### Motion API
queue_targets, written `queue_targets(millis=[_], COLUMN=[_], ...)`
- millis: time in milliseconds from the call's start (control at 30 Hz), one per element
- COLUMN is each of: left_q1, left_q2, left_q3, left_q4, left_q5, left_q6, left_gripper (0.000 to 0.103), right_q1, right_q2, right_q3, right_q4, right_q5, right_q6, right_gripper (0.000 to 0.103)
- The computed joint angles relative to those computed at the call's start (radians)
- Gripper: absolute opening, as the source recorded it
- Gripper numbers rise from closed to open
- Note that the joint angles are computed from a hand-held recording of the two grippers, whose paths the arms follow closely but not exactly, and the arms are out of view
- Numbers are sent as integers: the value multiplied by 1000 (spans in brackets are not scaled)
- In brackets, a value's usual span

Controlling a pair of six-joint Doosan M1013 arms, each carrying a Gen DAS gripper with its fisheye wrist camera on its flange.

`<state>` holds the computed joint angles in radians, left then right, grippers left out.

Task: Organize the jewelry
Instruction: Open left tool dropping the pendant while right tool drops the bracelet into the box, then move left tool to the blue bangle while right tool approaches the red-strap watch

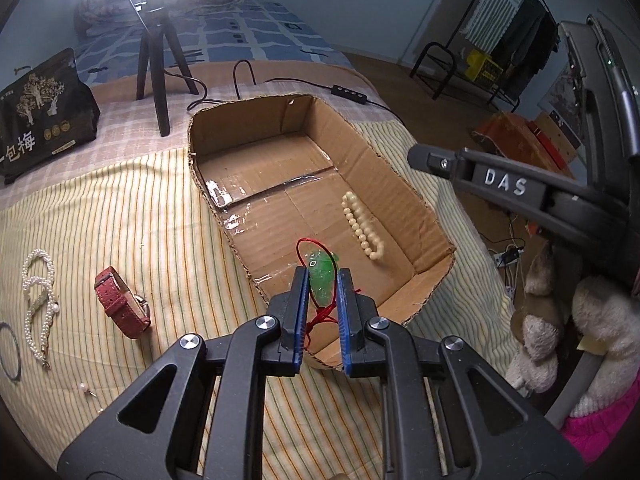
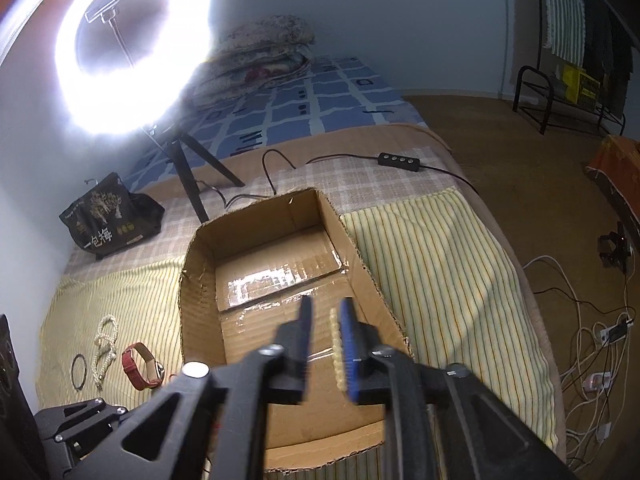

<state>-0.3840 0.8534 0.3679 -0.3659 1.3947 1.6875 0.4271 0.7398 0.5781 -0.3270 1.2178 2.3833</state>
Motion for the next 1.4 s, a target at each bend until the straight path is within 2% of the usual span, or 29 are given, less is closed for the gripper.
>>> queue_targets(millis=[33, 100, 167, 233, 400, 633, 900, 1100, 1400], left_q1=[-1, 3, 4, 4, 8, 12, 28, 60, 111], left_q2=[3, 1, -18, -17, -19, -43, -87, -111, -138], left_q3=[-6, -2, 33, 28, 31, 70, 134, 160, 188], left_q4=[6, -7, -2, 3, 13, 19, 34, 38, 65], left_q5=[7, 4, -32, -27, -20, -42, -91, -118, -155], left_q6=[-1, -1, 2, 5, 2, 19, 56, 46, 34], left_gripper=[15, 50, 56, 56, 56, 56, 56, 56, 56], right_q1=[0, 3, 7, 11, 14, 19, 27, 43, 79], right_q2=[-1, 3, 6, 6, 1, -10, -51, -68, -49], right_q3=[0, -9, -15, -14, -8, 6, 69, 88, 42], right_q4=[-3, -10, -26, -51, -73, -90, -109, -108, -65], right_q5=[-1, 10, 23, 26, 22, 19, -16, -40, -69], right_q6=[4, 1, 2, 13, 31, 50, 97, 98, 29], right_gripper=[29, 36, 58, 66, 78, 81, 81, 81, 81])
